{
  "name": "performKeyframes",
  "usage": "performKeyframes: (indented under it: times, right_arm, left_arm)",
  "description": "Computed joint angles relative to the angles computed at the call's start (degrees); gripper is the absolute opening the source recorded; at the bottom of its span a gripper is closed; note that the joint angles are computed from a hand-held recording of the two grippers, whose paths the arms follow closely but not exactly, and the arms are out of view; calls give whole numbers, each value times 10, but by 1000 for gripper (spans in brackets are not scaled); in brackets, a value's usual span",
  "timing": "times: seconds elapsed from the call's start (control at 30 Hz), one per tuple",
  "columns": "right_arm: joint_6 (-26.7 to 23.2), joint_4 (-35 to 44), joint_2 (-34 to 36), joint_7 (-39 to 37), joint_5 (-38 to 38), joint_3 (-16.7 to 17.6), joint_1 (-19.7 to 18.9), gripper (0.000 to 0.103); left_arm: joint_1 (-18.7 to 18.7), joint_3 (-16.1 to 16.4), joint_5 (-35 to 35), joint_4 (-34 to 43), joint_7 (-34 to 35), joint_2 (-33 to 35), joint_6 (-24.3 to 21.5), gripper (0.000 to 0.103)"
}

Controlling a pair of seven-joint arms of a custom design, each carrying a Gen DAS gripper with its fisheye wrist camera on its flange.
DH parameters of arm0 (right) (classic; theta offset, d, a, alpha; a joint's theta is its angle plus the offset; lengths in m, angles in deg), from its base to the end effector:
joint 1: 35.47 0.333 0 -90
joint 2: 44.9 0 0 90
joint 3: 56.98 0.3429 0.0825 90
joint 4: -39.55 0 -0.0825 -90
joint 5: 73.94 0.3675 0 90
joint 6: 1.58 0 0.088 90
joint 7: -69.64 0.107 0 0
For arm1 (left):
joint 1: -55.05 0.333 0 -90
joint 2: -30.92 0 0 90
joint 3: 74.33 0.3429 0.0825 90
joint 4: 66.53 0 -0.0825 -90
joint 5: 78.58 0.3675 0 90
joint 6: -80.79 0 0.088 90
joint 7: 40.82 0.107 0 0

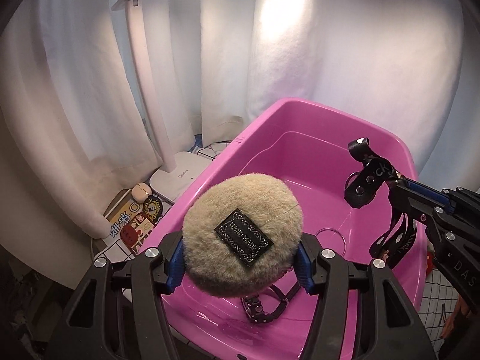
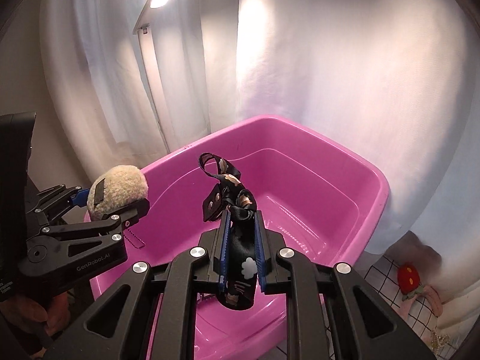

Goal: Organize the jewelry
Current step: 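Carry the pouch with the left tool while the right tool carries the lanyard, both releasing into the bin, then withdraw both open tools from the bin back over the table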

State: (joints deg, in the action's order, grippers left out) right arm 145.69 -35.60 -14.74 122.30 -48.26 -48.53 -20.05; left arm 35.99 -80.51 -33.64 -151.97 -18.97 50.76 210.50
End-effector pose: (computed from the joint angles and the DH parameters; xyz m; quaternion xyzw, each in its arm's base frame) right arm 0.7056 0.2706 0.5508 -0.8345 0.3720 -0.1437 0.3801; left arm 0.6428 -0.2687 0.5571 -0.7661 0.5189 -0.2080 0.3173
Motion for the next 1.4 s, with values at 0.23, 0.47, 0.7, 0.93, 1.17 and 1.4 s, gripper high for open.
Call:
performKeyframes:
  times: [0.23, 0.47, 0.7, 0.93, 1.17, 1.4]
  right_arm:
    - [-24, 69, 46, 80, -86, -43, 40, 64]
    - [-7, 52, 37, 124, -120, -50, 39, 67]
    - [24, -2, 5, 130, -91, -32, 19, 67]
    - [124, -162, -96, 48, 21, 11, -36, 67]
    - [192, -305, -197, -68, 184, 10, -83, 67]
    - [227, -423, -274, 4, 150, -78, -99, 67]
  left_arm:
    - [10, 6, -9, -13, -3, 0, 16, 87]
    - [25, 4, -19, -32, -4, -8, 29, 91]
    - [27, 0, -14, -54, -20, -23, 52, 91]
    - [11, -7, 7, -46, -31, -23, 74, 91]
    - [-25, -13, 39, 6, -7, 3, 103, 95]
    - [-78, -7, 39, 90, 29, 56, 129, 95]
